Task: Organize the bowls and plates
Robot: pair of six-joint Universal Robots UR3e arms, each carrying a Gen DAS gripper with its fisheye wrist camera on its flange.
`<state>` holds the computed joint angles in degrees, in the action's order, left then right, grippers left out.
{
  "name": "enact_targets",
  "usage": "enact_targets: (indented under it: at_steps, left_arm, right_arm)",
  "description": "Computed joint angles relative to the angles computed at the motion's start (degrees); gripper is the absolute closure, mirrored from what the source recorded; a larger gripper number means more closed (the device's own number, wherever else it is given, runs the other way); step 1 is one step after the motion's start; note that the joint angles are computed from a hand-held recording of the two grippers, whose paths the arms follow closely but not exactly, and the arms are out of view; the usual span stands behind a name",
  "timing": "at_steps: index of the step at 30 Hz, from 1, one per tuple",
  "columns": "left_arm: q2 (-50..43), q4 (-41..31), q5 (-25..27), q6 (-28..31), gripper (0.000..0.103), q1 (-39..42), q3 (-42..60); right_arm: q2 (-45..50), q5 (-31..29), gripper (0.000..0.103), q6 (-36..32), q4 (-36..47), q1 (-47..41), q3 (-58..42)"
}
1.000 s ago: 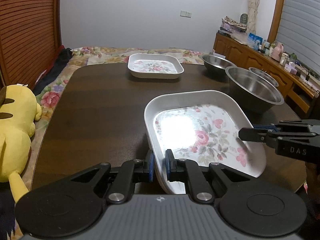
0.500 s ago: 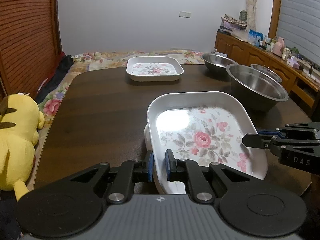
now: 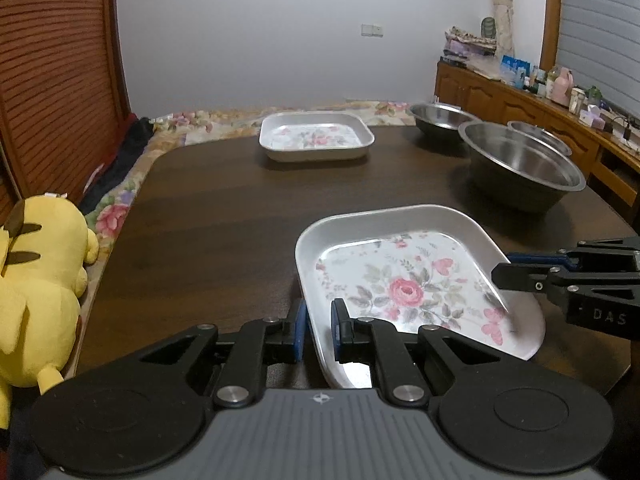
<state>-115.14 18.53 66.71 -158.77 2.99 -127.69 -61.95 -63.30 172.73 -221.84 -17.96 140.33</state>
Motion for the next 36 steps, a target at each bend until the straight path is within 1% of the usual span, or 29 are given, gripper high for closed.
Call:
enact_targets:
  at_steps: [2, 5, 7, 9, 11, 13, 16, 21, 23, 25, 26, 29, 31, 33, 35, 36]
  left_arm:
    - [-0.4, -0.3, 0.1, -0.1, 0.090, -0.1, 0.0]
    - [-1.1, 1.3, -0.6, -0.7, 0.089, 0.4, -0.7]
    - [-0.9, 1.2, -0.9, -1.0, 0.086, 0.5, -0.8]
    - [-0.7, 1.2, -1.0, -1.1, 0.084, 0.6, -0.9]
    - [-0.6, 1.4, -1.2, -1.2, 0.080, 0.8, -0.9]
    - [-0.4, 1.8, -1.6, -1.4, 0.072, 1.0, -1.3]
    - [0.2, 2.5, -2.3, -1.8, 0.064, 1.4, -1.8]
    - [1.3, 2.5, -3.4, -2.6, 0.052, 1.8, -1.7]
    - [1.8, 2.0, -3.7, -2.7, 0.050, 1.8, -1.2]
    - [2.1, 1.7, -3.8, -2.8, 0.045, 1.6, -0.7]
    - [2.3, 1.4, -3.8, -2.8, 0.044, 1.6, -0.4]
    - [2.8, 0.9, -4.1, -3.2, 0.038, 1.6, 0.1]
    - [3.3, 0.9, -4.4, -3.6, 0.031, 1.6, 0.1]
    - [3.3, 1.2, -4.3, -3.8, 0.026, 1.6, 0.3]
    - [3.0, 1.7, -3.7, -4.0, 0.022, 1.2, 0.6]
    - [2.9, 2.0, -3.3, -4.2, 0.019, 0.9, 0.7]
  right_arm:
    - [0.2, -0.1, 0.088, -0.1, -0.5, 0.1, 0.2]
    - [0.9, 0.2, 0.087, -0.3, -1.8, -0.1, 0.3]
    - [1.2, 0.5, 0.087, 0.0, -2.4, -0.3, 0.5]
    - [1.2, 0.9, 0.087, 0.2, -2.4, -0.7, 0.6]
    - [1.0, 1.0, 0.087, 0.3, -2.6, -0.8, 0.8]
    - [0.8, 1.0, 0.087, 0.5, -2.6, -0.9, 0.9]
    - [0.5, 1.2, 0.087, 0.9, -2.6, -1.1, 1.0]
    - [-1.0, 2.1, 0.087, 1.2, -2.8, -2.0, 1.6]
    - [-2.1, 2.5, 0.086, 1.3, -2.2, -2.4, 1.5]
    - [-3.1, 2.9, 0.077, 1.2, -1.3, -3.0, 1.3]
    - [-3.6, 3.0, 0.071, 1.3, -0.9, -3.1, 1.1]
    - [-5.1, 3.6, 0.070, 1.5, 0.4, -4.0, 0.6]
    - [-6.0, 3.8, 0.069, 1.4, 0.8, -4.4, 0.4]
    - [-7.1, 4.3, 0.061, 1.7, 1.0, -5.1, 0.5]
    - [-8.2, 5.2, 0.058, 2.2, 0.7, -6.0, 1.0]
    - [-8.8, 6.0, 0.054, 2.2, 0.1, -6.7, 1.7]
